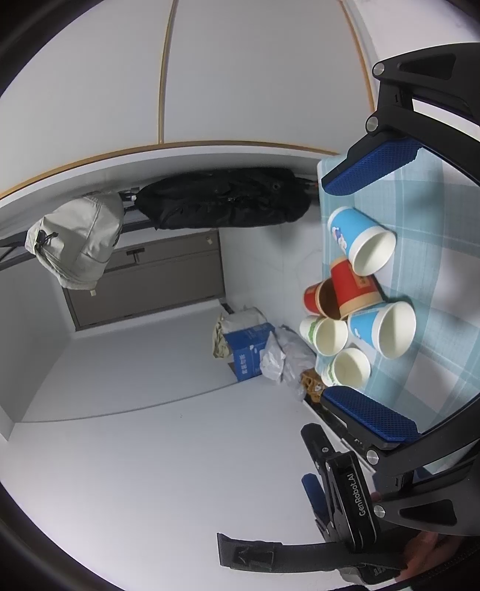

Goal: Flip cup upright
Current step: 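Move the left gripper toward the blue cartoon-printed paper cup lying on its side, then close the left gripper on the rim of the blue cartoon cup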

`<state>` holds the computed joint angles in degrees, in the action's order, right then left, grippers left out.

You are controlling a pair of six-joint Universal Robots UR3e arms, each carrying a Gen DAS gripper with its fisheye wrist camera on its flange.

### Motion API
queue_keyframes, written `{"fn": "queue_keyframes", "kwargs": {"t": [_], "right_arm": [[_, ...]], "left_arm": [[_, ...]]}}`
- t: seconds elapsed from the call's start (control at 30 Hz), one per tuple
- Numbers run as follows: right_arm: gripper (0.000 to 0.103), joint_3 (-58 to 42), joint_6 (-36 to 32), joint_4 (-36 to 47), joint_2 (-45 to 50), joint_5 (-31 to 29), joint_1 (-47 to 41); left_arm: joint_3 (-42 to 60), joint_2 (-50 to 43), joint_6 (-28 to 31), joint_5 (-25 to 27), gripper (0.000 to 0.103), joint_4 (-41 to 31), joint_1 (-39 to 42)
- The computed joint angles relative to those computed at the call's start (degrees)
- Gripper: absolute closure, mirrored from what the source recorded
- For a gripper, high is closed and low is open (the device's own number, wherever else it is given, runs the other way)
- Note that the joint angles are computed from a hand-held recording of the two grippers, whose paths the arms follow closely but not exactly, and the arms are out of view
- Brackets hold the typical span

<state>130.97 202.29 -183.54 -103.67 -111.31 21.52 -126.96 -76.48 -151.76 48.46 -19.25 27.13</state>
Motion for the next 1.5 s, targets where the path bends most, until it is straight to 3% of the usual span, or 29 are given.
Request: {"fn": "queue_keyframes", "kwargs": {"t": [0.7,0.8,1.0,1.23,1.43,1.5], "right_arm": [[0.000,0.66,1.26,0.17,-0.49,-0.21,-0.52],[0.000,1.02,2.00,1.25,-1.69,0.29,-1.28],[0.000,2.57,3.40,3.87,-5.42,2.69,-4.61],[0.000,4.28,4.43,6.97,-9.22,5.92,-8.86],[0.000,5.19,3.86,9.58,-12.26,9.33,-13.00],[0.000,5.84,4.05,10.41,-13.55,11.02,-14.88]], "left_arm": [[-0.56,0.07,2.27,1.03,0.001,-2.04,-1.45],[0.69,-0.52,4.27,0.94,0.001,-6.22,-1.98],[6.47,-4.18,7.71,1.13,0.001,-21.23,-3.49],[8.83,-8.95,9.54,7.03,0.001,-22.15,-8.26],[10.98,-13.43,11.93,14.53,0.021,-21.30,-13.43],[11.08,-14.80,12.59,16.49,0.035,-19.18,-15.03]]}}
